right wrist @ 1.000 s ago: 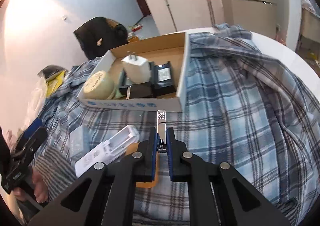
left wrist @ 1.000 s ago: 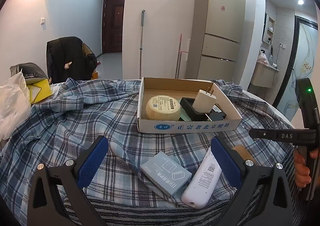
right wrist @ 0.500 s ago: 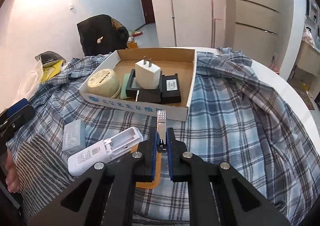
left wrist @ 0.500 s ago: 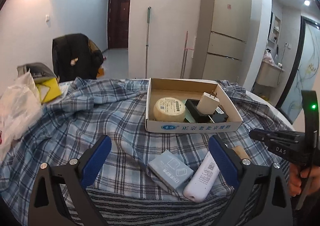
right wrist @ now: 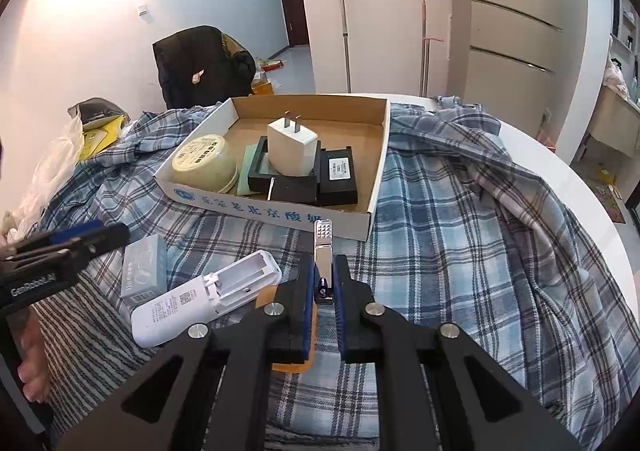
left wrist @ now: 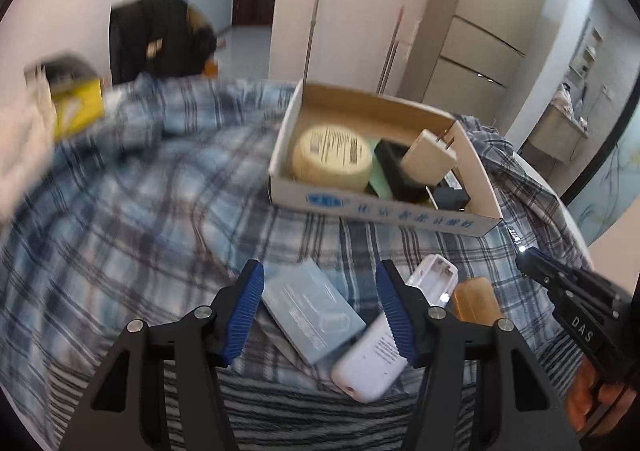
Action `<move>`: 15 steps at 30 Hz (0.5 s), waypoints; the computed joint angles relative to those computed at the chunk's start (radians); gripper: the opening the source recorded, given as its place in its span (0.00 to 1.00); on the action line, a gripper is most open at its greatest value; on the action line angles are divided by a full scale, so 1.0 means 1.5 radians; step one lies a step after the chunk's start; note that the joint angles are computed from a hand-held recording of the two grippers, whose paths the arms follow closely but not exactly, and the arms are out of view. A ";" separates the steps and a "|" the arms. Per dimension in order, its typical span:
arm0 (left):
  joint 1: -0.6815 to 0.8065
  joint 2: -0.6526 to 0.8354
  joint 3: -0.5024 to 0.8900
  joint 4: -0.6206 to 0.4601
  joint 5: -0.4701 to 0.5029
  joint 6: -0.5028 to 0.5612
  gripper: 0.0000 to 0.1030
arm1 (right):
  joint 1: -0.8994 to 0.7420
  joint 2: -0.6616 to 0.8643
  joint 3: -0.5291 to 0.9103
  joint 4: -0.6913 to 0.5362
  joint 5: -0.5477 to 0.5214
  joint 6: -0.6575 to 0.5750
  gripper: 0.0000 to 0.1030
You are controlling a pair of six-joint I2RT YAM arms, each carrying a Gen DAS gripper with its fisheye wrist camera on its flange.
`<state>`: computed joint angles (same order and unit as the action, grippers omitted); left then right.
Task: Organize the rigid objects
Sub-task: 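Lift the nail clipper with the right gripper while the left gripper approaches the blue card box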
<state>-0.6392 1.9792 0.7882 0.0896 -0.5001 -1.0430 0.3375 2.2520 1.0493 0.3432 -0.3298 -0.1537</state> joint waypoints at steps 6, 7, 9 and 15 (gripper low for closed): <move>0.016 0.019 0.015 -0.014 0.040 -0.019 0.55 | -0.003 -0.009 -0.010 0.009 -0.004 0.001 0.08; 0.024 0.018 0.011 -0.008 0.061 -0.025 0.55 | -0.001 -0.009 -0.012 0.011 0.000 0.000 0.08; 0.042 0.016 -0.008 0.028 0.120 -0.041 0.55 | 0.000 -0.009 -0.013 0.014 0.004 -0.001 0.08; 0.060 0.022 -0.013 0.037 0.162 -0.063 0.55 | -0.004 -0.014 -0.015 0.014 -0.001 0.000 0.08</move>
